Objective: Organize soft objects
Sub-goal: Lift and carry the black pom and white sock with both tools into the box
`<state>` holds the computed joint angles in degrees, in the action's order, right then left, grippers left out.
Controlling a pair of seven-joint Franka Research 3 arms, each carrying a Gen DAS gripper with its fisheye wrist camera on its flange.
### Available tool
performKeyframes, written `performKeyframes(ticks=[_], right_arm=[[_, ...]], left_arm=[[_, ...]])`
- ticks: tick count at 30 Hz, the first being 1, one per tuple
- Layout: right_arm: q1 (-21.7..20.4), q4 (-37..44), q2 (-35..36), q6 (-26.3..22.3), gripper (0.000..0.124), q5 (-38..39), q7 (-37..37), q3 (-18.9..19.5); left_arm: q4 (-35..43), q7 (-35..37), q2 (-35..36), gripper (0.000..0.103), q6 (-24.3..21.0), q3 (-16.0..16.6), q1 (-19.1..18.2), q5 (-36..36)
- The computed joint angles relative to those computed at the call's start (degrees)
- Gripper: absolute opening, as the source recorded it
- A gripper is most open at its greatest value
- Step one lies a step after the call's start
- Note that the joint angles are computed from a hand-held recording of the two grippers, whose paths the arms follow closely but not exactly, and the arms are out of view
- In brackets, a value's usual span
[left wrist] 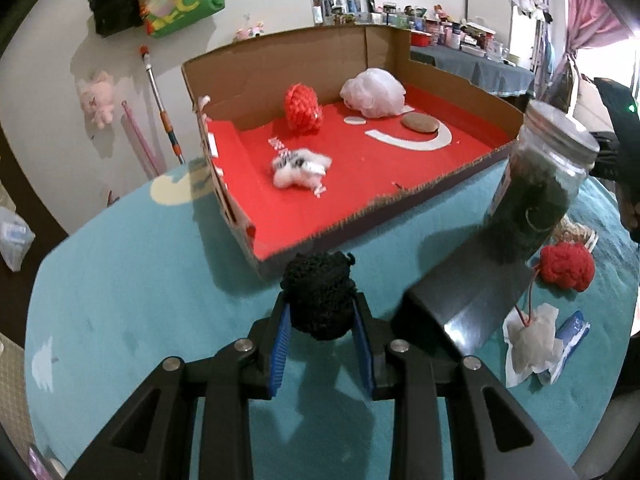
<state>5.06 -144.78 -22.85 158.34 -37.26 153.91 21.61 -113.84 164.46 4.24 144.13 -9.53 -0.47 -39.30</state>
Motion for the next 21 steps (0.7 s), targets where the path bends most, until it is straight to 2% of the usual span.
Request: performKeyframes(ticks=[10, 15, 21], right_arm=[[1.2, 5.4, 4.0, 1.4, 0.016, 1.9, -9.1, -3.2], [2.8, 10.8, 8.8, 1.8, 0.016, 3.2, -13.4, -5.1], [7.7, 20.0, 17.0, 0.1, 0.016, 8.6, -22.0, -9.7]], left_arm=[[7.9, -1.8, 2.8, 0.031, -5.7, -1.2, -0.2, 0.9], [15.2, -8.2, 7.1, 0.031, -10.5, -2.7, -1.2, 4.5], [24.5, -17.1, 13.3, 0.031, -14.7, -4.8, -2.9, 11.1]])
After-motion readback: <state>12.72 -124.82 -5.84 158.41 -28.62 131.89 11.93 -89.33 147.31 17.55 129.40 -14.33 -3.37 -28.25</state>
